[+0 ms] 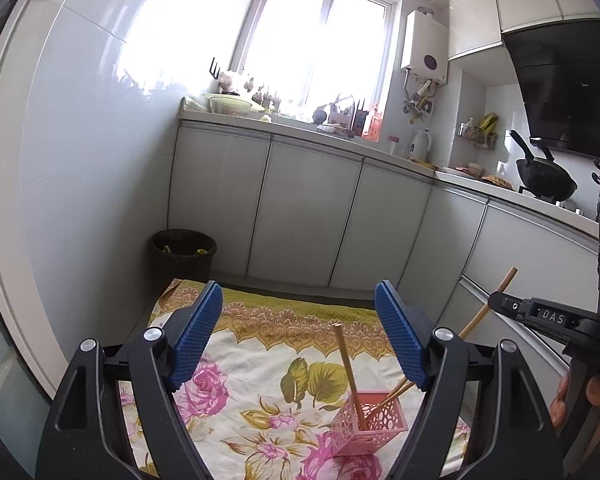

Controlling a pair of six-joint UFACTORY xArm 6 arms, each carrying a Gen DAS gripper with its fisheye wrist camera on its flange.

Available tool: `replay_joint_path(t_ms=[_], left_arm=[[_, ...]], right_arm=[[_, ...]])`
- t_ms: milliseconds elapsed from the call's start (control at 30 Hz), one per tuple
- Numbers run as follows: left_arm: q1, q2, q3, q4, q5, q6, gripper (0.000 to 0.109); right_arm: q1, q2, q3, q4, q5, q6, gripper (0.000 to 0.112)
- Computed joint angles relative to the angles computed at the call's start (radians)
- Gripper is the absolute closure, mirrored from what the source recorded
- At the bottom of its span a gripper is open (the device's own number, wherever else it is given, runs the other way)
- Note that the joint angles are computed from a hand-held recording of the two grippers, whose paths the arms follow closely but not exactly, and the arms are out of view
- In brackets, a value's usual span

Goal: Organize utensils
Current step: 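Open both tools to drop the chopsticks into the pink cup, then move both open tools back down to the chopstick pile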

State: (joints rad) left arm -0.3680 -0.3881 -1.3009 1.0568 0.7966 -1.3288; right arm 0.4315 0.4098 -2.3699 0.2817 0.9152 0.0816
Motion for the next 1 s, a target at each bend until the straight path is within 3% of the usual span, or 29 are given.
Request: replay_joint_path(t_ms=[100, 133, 167, 200, 233, 267, 633, 1000], left_arm=[[0.017, -0.017, 0.02, -0.025, 0.007, 0.006, 0.033], [0.022, -0.021, 0.022, -0.036, 0.006, 0.011, 0.033], [0.025, -0.026, 0.024, -0.041, 0.006, 0.016, 0.033], [0.023, -0.031, 0.025, -0.041, 0.008, 0.017, 0.027], [0.014, -0.035, 0.024, -0.023, 0.023, 0.003, 0.025], [0.004, -0.043, 0.025, -0.004, 0.036, -0.011, 0.023], [-0.095, -0.07, -0.002, 0.024, 0.134, -0.001, 0.021], [-0.271, -0.027, -0.071, 0.057, 0.306, 0.064, 0.017]], right_arm=[[0.017, -0.03, 0.078, -0.023, -0.013, 0.005, 0.103], [0.021, -0.037, 0.094, -0.024, -0.011, 0.008, 0.097], [0.024, -0.051, 0.119, -0.03, -0.02, 0.015, 0.089], [0.026, -0.067, 0.142, -0.037, -0.036, 0.023, 0.063], [0.026, -0.087, 0.17, -0.031, -0.064, 0.025, 0.046], [0.026, -0.1, 0.185, -0.03, -0.086, 0.031, 0.043], [-0.017, -0.336, 0.409, 0.02, -0.165, 0.038, 0.035], [-0.114, -0.657, 0.813, 0.159, -0.112, 0.024, 0.025]])
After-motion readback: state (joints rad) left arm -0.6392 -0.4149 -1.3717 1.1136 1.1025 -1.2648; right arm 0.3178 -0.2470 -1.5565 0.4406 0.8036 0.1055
